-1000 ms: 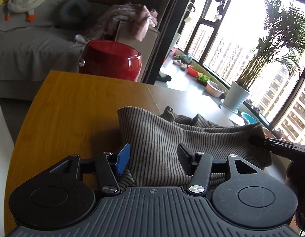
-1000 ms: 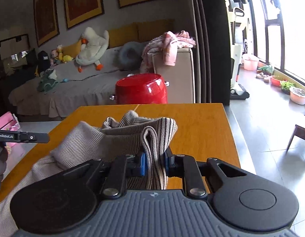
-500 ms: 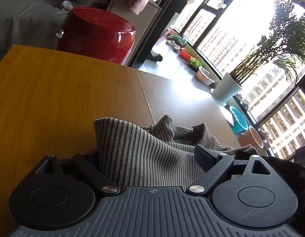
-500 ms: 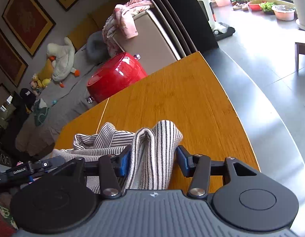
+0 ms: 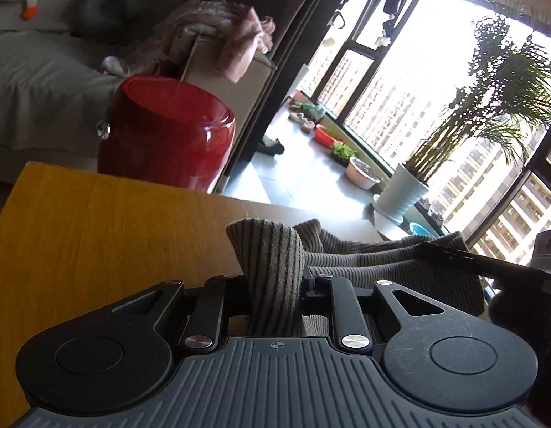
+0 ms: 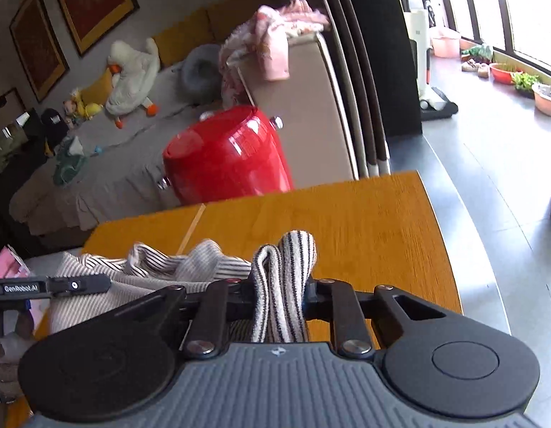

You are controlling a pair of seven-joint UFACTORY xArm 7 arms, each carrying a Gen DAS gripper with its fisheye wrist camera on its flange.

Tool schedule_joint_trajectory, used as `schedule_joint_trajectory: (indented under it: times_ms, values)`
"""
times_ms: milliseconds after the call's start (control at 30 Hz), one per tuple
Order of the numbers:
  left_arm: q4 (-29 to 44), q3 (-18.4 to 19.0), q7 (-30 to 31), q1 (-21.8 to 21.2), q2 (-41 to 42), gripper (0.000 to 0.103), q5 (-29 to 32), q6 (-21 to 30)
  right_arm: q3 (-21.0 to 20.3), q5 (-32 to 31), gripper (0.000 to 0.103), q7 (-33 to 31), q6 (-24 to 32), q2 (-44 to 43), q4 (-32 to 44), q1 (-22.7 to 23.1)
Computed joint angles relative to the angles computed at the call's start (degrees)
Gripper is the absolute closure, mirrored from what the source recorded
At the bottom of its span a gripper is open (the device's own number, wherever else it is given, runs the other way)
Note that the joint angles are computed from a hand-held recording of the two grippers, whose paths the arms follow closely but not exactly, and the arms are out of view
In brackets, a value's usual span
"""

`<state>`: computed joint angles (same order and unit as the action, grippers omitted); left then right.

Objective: Fold clothes

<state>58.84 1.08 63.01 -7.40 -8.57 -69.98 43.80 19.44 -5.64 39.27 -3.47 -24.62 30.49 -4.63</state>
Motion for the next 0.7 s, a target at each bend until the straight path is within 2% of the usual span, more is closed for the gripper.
schedule_joint_trajectory:
  times_ms: [67, 167, 333, 433, 533, 633, 700]
  values:
    - [-4.3, 1.4, 2.2, 0.6, -6.3, 0.082, 0.0, 2.0, -2.3, -1.1, 0.086, -3.0, -1.1, -5.1, -1.6, 4.0]
    - [-12.0, 4.2, 2.9, 0.8, -16.6, 0.082, 3.0, 5.3, -4.1, -1.2, 0.086, -6.7, 3.8, -15.9, -5.6, 11.3]
    - [-26.1, 7.0, 2.8, 1.5, -35.6, 0.082, 12.0, 7.3, 2.8, -2.0, 0.086, -6.1, 19.6, -31.4, -9.3, 18.5]
    - [-31.9, 8.4, 0.1, 2.8, -45.0, 0.082, 17.9, 9.7, 7.5, -2.3, 0.086, -3.1, 27.5, -36.5, -10.1, 23.1]
    - [-32.9, 8.9, -2.7, 1.2, -46.8, 0.082, 18.3, 7.9, 10.0, -1.4, 0.086, 2.3, 31.0, -38.4, -10.5, 26.1]
    - [-30.1, 9.2, -3.8, -2.8, -42.7, 0.082, 16.4, 3.0, 9.8, -2.0, 0.086, 6.9, 28.8, -38.1, -10.6, 24.5]
    - [-27.0, 9.6, -2.3, -6.8, -37.7, 0.082, 14.3, -1.5, 7.7, -2.3, 0.086, 8.8, 25.1, -37.0, -10.9, 22.3]
